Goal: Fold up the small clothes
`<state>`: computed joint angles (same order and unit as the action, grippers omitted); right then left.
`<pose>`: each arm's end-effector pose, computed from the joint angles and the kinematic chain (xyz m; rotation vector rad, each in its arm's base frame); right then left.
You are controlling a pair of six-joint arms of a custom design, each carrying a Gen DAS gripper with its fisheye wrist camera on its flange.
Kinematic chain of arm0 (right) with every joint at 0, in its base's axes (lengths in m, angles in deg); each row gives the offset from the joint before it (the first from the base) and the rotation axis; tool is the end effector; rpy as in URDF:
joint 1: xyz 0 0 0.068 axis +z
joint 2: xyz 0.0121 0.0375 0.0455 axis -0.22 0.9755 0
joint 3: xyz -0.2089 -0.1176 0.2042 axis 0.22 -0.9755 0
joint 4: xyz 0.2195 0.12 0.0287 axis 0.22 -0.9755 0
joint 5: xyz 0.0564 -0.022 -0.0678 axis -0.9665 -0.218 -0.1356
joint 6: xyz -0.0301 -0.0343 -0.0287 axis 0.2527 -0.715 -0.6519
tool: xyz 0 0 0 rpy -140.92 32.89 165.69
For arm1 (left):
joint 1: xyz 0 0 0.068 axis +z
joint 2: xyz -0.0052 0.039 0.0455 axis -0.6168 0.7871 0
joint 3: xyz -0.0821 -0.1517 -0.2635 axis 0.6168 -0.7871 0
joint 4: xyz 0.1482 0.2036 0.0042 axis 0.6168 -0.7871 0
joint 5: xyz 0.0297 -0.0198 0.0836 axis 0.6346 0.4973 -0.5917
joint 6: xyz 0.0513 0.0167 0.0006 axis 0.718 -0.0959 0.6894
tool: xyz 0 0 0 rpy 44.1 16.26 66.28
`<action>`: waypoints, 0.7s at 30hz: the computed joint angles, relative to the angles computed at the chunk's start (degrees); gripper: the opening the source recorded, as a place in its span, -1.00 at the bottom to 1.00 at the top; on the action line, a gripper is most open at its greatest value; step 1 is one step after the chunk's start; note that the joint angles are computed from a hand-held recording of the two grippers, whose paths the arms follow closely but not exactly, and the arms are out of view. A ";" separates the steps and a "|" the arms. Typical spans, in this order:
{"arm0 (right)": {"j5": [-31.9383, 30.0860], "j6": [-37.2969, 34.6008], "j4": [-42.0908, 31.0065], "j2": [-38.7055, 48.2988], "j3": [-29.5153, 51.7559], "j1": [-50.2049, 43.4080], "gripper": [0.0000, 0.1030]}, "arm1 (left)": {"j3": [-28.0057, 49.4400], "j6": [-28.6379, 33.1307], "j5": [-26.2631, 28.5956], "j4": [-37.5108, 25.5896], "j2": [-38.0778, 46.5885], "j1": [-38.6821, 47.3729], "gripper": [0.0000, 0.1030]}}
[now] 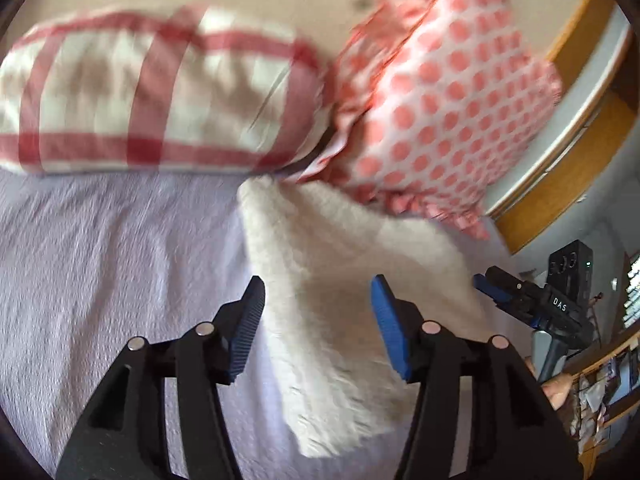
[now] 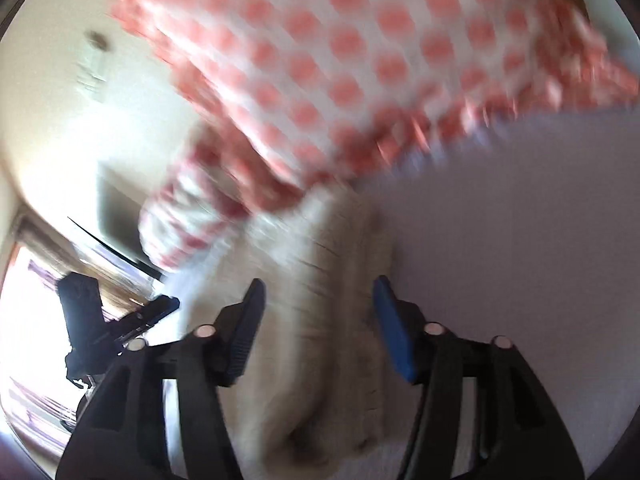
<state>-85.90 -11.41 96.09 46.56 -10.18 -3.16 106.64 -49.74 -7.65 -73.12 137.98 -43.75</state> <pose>0.2345 0.0613 0.1657 -0.0444 2.3560 1.0415 0.2351 -0.0376 0.2101 -0.0762 2.4740 -0.6827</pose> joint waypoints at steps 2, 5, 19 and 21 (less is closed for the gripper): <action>-5.30 1.37 0.94 -3.65 -1.08 -0.18 0.88 | -0.68 -1.49 3.04 0.98 -2.53 -1.75 0.33; -6.82 5.04 2.64 -0.91 0.88 6.13 0.94 | 0.37 -4.30 1.52 2.64 1.69 -8.31 0.49; 14.70 1.53 -16.06 -18.95 -4.59 13.89 0.97 | -5.31 -10.59 -19.14 -4.93 -9.69 -23.50 0.85; 20.07 1.14 -21.24 -25.32 -7.00 17.59 0.97 | -8.67 -12.06 -22.14 -7.99 -15.30 -25.98 0.86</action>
